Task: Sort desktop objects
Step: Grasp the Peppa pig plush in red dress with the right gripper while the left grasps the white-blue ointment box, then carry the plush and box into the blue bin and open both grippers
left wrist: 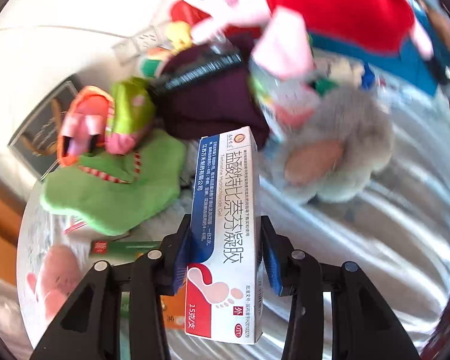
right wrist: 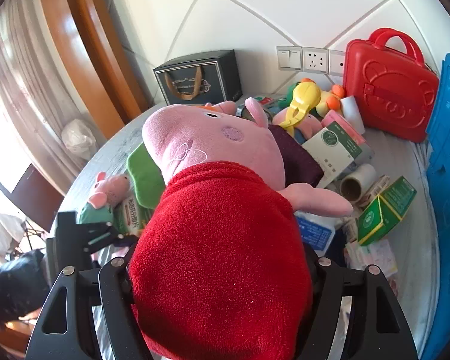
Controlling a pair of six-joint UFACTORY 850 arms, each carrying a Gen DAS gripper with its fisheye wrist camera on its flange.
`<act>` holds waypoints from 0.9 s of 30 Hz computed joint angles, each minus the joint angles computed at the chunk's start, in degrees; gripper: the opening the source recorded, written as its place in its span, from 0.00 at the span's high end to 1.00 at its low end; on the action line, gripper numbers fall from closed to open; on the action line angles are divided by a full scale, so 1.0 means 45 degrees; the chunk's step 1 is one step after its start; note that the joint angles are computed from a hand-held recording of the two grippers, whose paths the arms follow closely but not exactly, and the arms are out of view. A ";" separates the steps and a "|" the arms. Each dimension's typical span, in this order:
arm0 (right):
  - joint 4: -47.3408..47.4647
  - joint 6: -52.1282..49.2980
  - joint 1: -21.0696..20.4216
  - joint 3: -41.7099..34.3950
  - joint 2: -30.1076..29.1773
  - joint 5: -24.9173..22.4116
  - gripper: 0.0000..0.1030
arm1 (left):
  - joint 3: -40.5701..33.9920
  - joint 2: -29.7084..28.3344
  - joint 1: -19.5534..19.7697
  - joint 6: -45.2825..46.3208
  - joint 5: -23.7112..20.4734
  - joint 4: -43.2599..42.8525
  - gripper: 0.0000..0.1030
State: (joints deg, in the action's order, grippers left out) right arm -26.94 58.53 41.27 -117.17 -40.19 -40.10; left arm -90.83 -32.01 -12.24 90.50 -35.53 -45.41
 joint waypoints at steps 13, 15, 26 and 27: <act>-0.6225 0.6542 0.1465 0.3885 0.4247 -0.1254 0.28 | -0.0327 0.2107 -0.1518 0.0574 0.0465 -0.3757 0.59; -0.7103 0.7162 0.1807 0.4402 0.5013 -0.2044 0.28 | -0.0866 0.2220 -0.1981 0.0342 0.0245 -0.4131 0.59; -0.9285 0.8224 0.3904 0.7850 1.0130 -0.9219 0.27 | -0.4327 0.1564 -0.5742 -0.1527 -0.0483 -0.4357 0.59; -0.9235 0.8161 0.3874 0.8180 1.0589 -0.9599 0.27 | -0.5081 0.1128 -0.6146 -0.2268 -0.0653 -0.3831 0.59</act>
